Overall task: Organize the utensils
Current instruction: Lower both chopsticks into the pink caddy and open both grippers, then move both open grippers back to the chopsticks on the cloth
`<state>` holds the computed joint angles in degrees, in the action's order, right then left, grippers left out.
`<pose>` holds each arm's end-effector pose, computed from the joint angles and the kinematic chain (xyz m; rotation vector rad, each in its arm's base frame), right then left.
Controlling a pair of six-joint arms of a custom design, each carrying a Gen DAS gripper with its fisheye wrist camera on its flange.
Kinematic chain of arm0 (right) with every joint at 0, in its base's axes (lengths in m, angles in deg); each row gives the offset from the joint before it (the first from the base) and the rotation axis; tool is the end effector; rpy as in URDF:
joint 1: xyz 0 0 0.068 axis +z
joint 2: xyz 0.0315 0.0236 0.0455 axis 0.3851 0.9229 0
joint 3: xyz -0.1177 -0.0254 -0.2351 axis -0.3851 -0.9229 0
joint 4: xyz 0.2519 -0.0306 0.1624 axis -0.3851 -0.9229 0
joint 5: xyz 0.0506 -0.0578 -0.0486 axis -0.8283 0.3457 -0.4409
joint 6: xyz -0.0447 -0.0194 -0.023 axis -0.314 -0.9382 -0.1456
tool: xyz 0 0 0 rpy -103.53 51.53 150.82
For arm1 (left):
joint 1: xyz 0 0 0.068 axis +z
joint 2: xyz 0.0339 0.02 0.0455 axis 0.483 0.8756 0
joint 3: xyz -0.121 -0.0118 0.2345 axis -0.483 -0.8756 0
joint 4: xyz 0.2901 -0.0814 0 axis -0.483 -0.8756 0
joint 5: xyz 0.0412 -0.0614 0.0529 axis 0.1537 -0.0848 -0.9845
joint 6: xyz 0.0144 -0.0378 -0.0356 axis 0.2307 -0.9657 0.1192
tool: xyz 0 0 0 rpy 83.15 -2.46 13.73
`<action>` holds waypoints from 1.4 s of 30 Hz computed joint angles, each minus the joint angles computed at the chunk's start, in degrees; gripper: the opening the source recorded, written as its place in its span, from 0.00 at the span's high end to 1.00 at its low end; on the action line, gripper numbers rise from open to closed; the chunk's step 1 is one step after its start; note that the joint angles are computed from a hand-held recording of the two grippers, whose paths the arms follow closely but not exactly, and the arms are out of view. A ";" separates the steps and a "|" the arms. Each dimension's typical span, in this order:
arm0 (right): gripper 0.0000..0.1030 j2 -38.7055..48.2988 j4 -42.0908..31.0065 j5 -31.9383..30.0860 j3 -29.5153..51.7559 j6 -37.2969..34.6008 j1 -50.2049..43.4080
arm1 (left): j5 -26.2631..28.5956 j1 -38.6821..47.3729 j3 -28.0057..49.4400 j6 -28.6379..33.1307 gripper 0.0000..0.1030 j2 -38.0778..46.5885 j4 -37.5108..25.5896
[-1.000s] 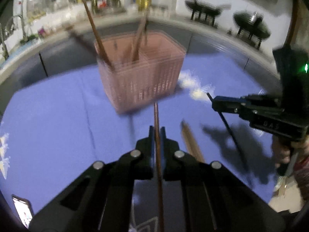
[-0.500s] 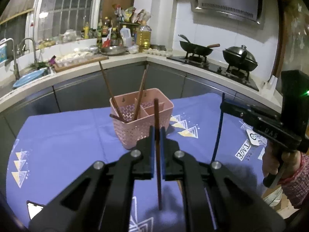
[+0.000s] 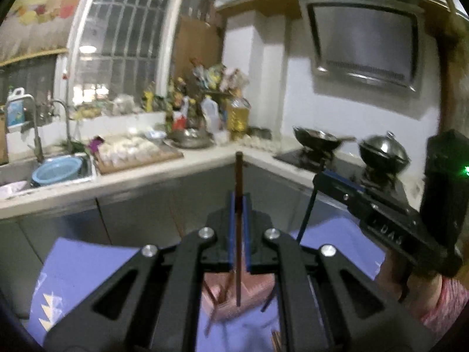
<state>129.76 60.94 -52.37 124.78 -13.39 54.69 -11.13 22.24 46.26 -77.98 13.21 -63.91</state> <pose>0.2329 0.1259 0.4660 0.0768 1.6926 0.1597 0.3134 -0.0575 0.4884 0.6368 1.7958 -0.6015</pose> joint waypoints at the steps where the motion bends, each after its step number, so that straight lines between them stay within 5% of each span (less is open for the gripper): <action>1: 0.96 1.85 2.15 -0.57 0.71 -0.59 -1.23 | -1.73 -0.92 1.21 -0.94 0.95 1.63 1.07; 6: 0.96 8.84 7.32 -3.45 0.38 -1.25 -5.77 | -8.92 -4.46 1.16 -0.11 0.95 6.12 4.71; 15: 0.96 14.21 3.99 -12.23 -2.17 4.37 -10.02 | -15.26 -7.18 -0.20 0.57 0.95 12.45 0.78; 16: 0.95 13.93 4.14 -12.97 -3.02 5.23 -9.99 | -16.22 -7.38 -1.54 -0.59 0.93 11.86 1.51; 19: 0.94 13.15 4.31 -13.61 -4.80 7.29 -9.87 | -20.14 -7.79 -8.05 -2.79 0.64 7.58 6.55; 27: 0.94 5.01 2.71 -7.16 -9.59 9.22 -3.68 | -23.10 -5.24 -24.76 -6.46 0.61 -10.56 16.43; 30: 0.93 -0.14 3.66 -5.09 -13.67 10.90 -0.55 | -19.65 -1.96 -30.05 -7.26 0.58 -18.60 18.51; 35: 0.92 -10.52 3.32 3.71 -23.46 15.19 10.06 | -5.43 7.18 -37.53 -5.46 0.55 -30.21 15.70; 38: 0.74 -14.75 -0.14 8.58 -28.81 21.35 16.37 | 2.83 11.54 -41.19 -1.38 0.55 -34.58 11.22; 40: 0.50 -16.72 -3.23 10.91 -32.21 27.33 19.83 | 8.25 13.93 -43.64 4.16 0.55 -36.75 5.28; 42: 0.50 -17.78 -8.51 11.98 -34.91 34.89 23.13 | 10.48 14.94 -45.82 10.32 0.55 -37.89 -0.80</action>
<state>111.98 52.43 -40.39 89.87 21.51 77.82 -0.66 37.19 0.44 -67.66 -24.68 -64.71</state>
